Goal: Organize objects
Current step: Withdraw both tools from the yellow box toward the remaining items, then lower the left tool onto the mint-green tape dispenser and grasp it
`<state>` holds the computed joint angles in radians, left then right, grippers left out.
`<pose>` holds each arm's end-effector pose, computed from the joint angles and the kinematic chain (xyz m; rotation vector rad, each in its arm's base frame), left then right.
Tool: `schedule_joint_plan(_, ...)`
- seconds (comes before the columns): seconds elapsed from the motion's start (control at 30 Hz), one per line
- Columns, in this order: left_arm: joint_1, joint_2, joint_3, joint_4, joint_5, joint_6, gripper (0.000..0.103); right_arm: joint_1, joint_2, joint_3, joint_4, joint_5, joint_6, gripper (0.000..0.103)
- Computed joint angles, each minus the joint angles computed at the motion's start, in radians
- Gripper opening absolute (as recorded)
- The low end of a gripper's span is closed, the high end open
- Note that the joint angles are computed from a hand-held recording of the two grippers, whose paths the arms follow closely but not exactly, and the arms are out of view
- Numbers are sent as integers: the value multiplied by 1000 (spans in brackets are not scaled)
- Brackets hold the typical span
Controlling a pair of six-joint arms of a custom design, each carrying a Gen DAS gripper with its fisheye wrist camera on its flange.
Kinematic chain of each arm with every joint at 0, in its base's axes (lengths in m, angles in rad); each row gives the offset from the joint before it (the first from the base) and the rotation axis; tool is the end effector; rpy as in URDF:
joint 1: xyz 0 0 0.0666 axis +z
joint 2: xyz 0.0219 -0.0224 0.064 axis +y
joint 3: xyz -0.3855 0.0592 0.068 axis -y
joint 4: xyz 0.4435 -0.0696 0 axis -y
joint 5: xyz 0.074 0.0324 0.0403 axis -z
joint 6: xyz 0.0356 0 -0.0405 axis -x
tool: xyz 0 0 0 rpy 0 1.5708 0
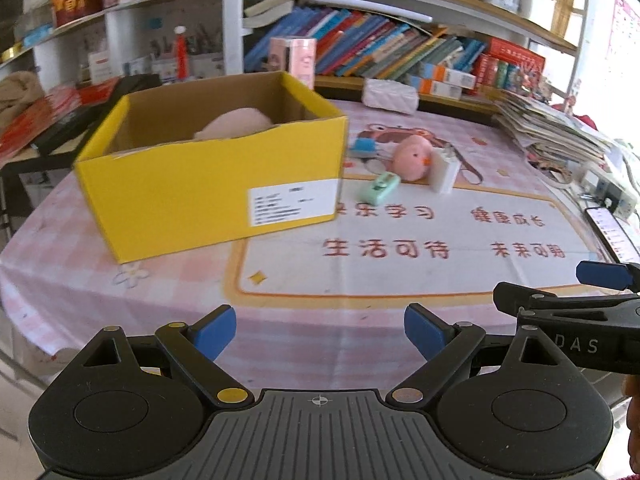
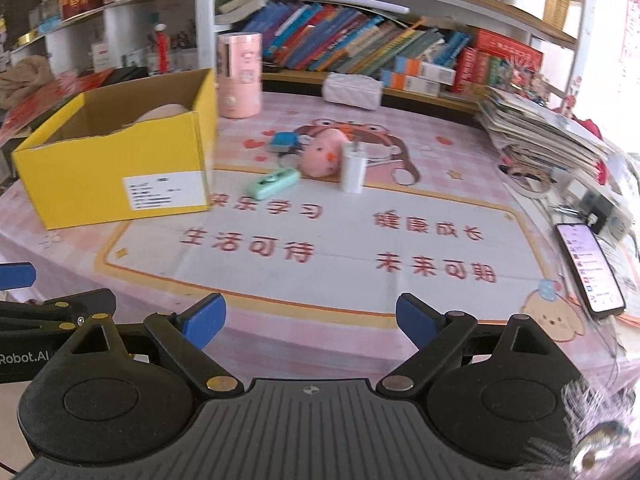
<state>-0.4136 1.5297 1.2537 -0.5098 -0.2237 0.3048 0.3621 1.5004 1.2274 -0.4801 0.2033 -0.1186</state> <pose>0.5317 -0.2252 0.3207 0.0185 2.3338 -0.0941 0.5348 0.1945 0.3258 -0.1786 2.2978 0.0094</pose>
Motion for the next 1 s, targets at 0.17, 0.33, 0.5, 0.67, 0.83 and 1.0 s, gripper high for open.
schedule_joint_plan(0.17, -14, 54, 60, 0, 22, -20, 93, -33, 9, 14, -9, 11, 2, 93)
schedule_joint_plan(0.33, -23, 106, 123, -12, 22, -21, 93, -71, 43, 54, -18, -4, 10, 93)
schedule_joint_plan(0.5, -25, 156, 188, -27, 0, -11, 93, -100, 97, 117, -22, -44, 41, 93)
schedule_joint_plan(0.67, -26, 211, 263, -45, -31, 8, 93, -124, 154, 189, -23, -97, 85, 93)
schedule_joint_plan(0.83, -28, 275, 349, -69, -63, 30, 93, -151, 218, 271, -33, -147, 122, 93)
schedule_joint_plan(1.0, -33, 333, 430, -97, -88, 47, 93, -178, 277, 349, -43, -189, 147, 93)
